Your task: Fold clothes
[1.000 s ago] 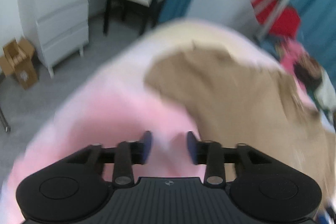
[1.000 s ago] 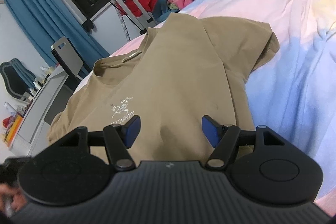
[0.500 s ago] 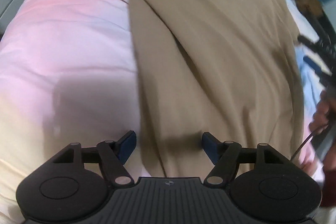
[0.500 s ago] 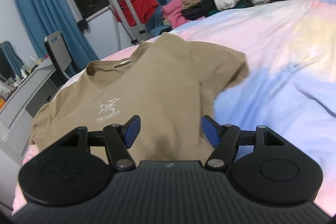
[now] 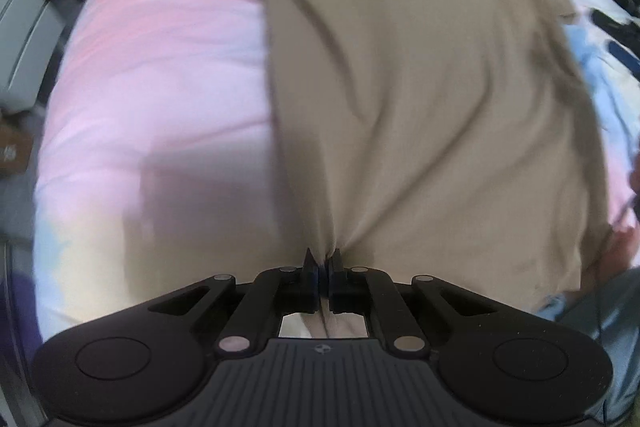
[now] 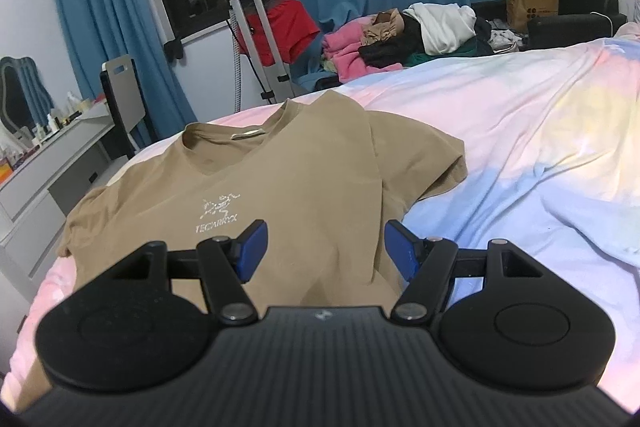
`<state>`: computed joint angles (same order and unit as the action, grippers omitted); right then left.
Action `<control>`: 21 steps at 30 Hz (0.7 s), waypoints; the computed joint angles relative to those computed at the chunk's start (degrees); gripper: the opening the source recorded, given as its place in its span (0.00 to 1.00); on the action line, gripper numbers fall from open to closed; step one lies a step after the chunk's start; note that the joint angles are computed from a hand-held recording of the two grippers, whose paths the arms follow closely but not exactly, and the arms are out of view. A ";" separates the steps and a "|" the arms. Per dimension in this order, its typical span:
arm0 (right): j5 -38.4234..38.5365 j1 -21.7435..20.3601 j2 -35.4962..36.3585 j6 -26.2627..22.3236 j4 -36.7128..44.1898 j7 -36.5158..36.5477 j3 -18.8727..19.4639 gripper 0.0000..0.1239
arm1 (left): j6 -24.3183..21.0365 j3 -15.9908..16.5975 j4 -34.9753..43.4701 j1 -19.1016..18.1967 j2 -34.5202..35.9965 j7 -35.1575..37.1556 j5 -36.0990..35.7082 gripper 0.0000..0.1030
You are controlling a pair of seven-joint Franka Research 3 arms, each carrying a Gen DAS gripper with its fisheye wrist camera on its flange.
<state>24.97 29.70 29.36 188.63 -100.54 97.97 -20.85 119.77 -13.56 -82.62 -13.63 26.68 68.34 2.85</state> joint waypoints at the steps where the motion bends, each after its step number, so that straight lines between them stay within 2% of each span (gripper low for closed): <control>1: 0.09 -0.57 -0.01 -0.05 0.24 0.09 0.62 0.55 | 0.12 0.19 -0.23 -0.11 0.01 -0.16 0.46 0.08; 3: 0.16 -2.09 -0.26 0.17 0.37 0.19 2.42 0.55 | 1.02 0.34 -0.80 -0.61 -0.41 0.29 2.01 0.13; 5: 0.11 -3.14 -0.70 0.63 0.05 -0.08 3.69 0.55 | 2.06 0.58 -1.06 -1.13 -1.26 -0.02 3.44 0.27; 6: 0.12 -3.52 -0.93 0.88 -0.16 -0.30 4.17 0.55 | 2.98 0.82 -1.41 -1.39 -2.01 -0.83 4.19 0.43; 7: 0.19 -3.68 -1.13 1.16 -0.35 -0.56 4.42 0.55 | 3.87 1.05 -1.71 -1.63 -2.73 -1.66 4.99 0.53; 9: 0.58 -3.13 -1.40 2.03 -0.62 -1.19 4.02 0.55 | 6.13 1.55 -2.71 -2.34 -4.38 -3.37 7.42 0.56; 10: 0.77 -3.58 -1.57 2.65 -0.66 -1.65 4.63 0.55 | 7.84 1.89 -3.72 -2.95 -5.49 -4.26 9.55 0.61; 11: 0.76 -4.96 -1.78 3.38 -0.63 -2.21 6.27 0.55 | 9.48 2.23 -4.62 -3.54 -6.53 -5.24 11.79 0.66; 12: 0.50 -7.10 -2.10 4.16 -0.66 -2.83 8.79 0.55 | 11.44 2.58 -4.51 -4.11 -6.75 -6.72 13.91 0.78; 13: 0.26 -9.16 -2.29 4.73 -0.61 -3.37 11.19 0.55 | 13.58 3.01 -3.64 -4.70 -6.35 -8.58 15.99 0.84; 16: -0.31 -14.47 -2.58 6.29 -0.62 -4.16 17.26 0.64 | 19.40 4.50 0.61 -6.93 -3.54 -14.27 22.42 0.89; 18: -1.61 -19.04 -2.66 7.05 -0.73 -3.64 22.24 0.65 | 22.84 5.05 4.35 -8.14 -0.78 -18.18 27.18 0.93; 21: -3.95 -24.95 -2.65 7.08 -0.92 -1.90 28.36 0.65 | 26.14 8.30 15.34 -13.04 7.63 -23.21 31.65 0.98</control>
<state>21.03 4.74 26.71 195.72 -101.46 96.06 7.51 145.91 -5.26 -67.28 -26.67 34.32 45.13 34.50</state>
